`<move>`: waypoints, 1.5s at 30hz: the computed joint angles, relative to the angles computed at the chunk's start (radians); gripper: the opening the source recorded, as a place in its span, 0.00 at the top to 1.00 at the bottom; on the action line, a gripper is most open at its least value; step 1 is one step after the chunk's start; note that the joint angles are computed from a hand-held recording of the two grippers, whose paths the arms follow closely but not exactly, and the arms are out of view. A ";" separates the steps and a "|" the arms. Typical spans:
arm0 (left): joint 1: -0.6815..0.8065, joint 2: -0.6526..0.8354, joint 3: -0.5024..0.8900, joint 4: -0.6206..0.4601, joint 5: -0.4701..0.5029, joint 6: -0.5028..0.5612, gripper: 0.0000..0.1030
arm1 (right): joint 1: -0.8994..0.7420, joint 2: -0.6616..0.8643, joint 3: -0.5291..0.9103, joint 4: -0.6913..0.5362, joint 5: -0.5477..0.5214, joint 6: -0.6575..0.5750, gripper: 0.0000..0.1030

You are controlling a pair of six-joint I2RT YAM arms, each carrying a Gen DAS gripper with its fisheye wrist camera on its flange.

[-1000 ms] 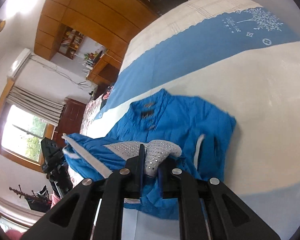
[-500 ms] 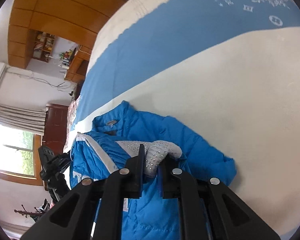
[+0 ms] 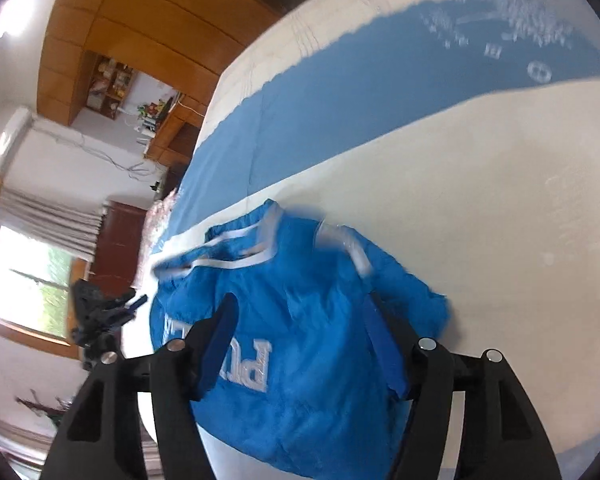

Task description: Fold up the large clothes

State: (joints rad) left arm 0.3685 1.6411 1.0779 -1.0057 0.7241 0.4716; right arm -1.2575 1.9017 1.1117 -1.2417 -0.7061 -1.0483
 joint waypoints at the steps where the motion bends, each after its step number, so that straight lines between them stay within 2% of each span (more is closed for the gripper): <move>1: 0.015 -0.029 -0.021 0.005 -0.023 0.020 0.53 | -0.007 -0.009 -0.010 0.000 0.005 -0.011 0.36; 3: 0.023 -0.097 -0.087 0.028 -0.088 0.071 0.53 | -0.020 -0.019 -0.045 0.026 0.033 -0.027 0.36; 7: -0.010 -0.219 -0.231 0.094 -0.172 0.114 0.52 | -0.001 -0.039 -0.158 0.173 0.096 0.011 0.37; 9: -0.041 -0.264 -0.288 0.156 -0.203 0.083 0.49 | 0.005 -0.064 -0.209 0.241 0.102 0.026 0.38; 11: -0.076 -0.303 -0.329 0.216 -0.245 0.041 0.49 | 0.017 -0.107 -0.254 0.306 0.113 0.047 0.45; 12: -0.090 -0.319 -0.344 0.237 -0.258 0.024 0.52 | 0.020 -0.125 -0.270 0.330 0.120 0.057 0.48; 13: -0.096 -0.343 -0.361 0.250 -0.269 0.019 0.56 | 0.025 -0.143 -0.284 0.352 0.129 0.068 0.55; 15: -0.131 -0.378 -0.389 0.288 -0.299 -0.008 0.80 | 0.027 -0.194 -0.317 0.394 0.142 0.079 0.67; 17: -0.138 -0.414 -0.410 0.301 -0.300 -0.015 0.91 | 0.021 -0.224 -0.333 0.405 0.145 0.066 0.79; 20: -0.138 -0.449 -0.426 0.318 -0.288 -0.041 0.95 | 0.001 -0.253 -0.325 0.358 0.123 0.029 0.88; 23: -0.103 -0.483 -0.423 0.332 -0.253 -0.068 0.97 | -0.024 -0.260 -0.280 0.284 0.067 0.022 0.90; 27: -0.133 -0.477 -0.396 0.382 -0.230 -0.171 0.97 | 0.020 -0.303 -0.276 0.313 0.024 0.119 0.90; 29: -0.182 -0.448 -0.390 0.439 -0.280 -0.213 0.97 | 0.064 -0.309 -0.287 0.376 0.031 0.198 0.90; 31: -0.232 -0.377 -0.393 0.503 -0.357 -0.246 0.97 | 0.125 -0.303 -0.331 0.511 0.088 0.308 0.90; 34: -0.221 -0.167 -0.367 0.560 -0.369 -0.279 0.93 | 0.173 -0.199 -0.352 0.623 0.157 0.397 0.89; 36: -0.205 -0.116 -0.383 0.603 -0.346 -0.281 0.90 | 0.170 -0.121 -0.374 0.683 0.157 0.410 0.87; 40: -0.245 -0.120 -0.400 0.628 -0.400 -0.286 0.89 | 0.172 -0.138 -0.416 0.735 0.157 0.421 0.86; 43: -0.253 -0.179 -0.379 0.574 -0.445 -0.309 0.87 | 0.132 -0.248 -0.453 0.723 0.125 0.417 0.84; 45: -0.256 -0.271 -0.398 0.572 -0.478 -0.337 0.80 | 0.082 -0.357 -0.489 0.706 0.089 0.414 0.82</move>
